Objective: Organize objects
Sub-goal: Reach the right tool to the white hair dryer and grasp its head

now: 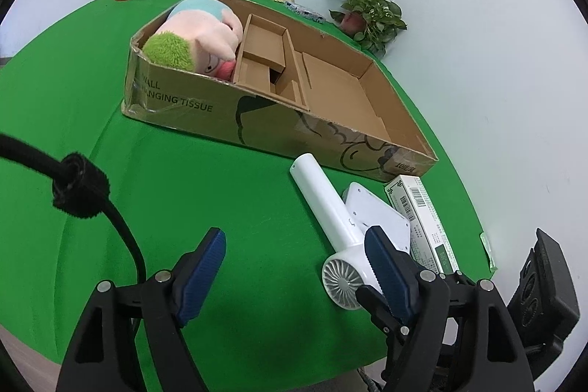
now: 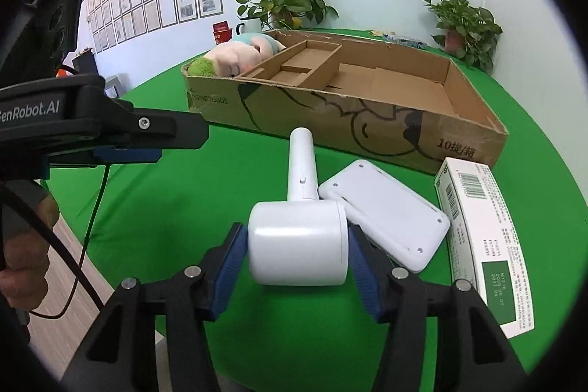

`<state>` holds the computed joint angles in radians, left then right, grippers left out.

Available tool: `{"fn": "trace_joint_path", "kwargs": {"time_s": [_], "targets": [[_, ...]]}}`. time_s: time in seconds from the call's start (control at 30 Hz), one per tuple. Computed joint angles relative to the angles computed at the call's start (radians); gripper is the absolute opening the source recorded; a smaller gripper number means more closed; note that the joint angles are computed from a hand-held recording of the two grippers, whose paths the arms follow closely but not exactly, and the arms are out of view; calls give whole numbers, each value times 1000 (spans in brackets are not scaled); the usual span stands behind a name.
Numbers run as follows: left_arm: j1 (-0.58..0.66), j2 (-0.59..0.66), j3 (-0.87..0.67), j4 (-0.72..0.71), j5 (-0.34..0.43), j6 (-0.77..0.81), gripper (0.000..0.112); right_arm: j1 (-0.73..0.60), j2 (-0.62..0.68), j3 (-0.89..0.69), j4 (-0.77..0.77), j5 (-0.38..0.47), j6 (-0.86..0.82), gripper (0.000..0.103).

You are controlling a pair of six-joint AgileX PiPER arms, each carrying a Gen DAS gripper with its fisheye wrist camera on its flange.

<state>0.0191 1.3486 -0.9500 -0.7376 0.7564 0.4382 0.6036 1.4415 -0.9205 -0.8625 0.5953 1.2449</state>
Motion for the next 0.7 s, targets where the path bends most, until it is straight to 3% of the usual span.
{"fn": "trace_joint_path", "kwargs": {"time_s": [0.07,0.17,0.33,0.43,0.57,0.6,0.7], "targets": [[-13,10,-11,23,3,-23,77,7,-15,3,36,3,-6,54],[-92,38,-42,197,-49,-188,77,16,-43,27,53,-23,43,51],[-86,169,-118,55,51,-80,77,81,-42,44,19,12,141,28],[-100,235,-168,31,76,-69,77,60,-26,33,120,4,64,27],[-97,319,-255,6,141,-68,77,38,-62,51,137,-37,72,27],[-94,344,-286,1,165,-62,77,39,-68,51,125,-40,82,33],[-76,404,-362,-23,250,-51,77,38,-76,47,84,-72,103,63]]}}
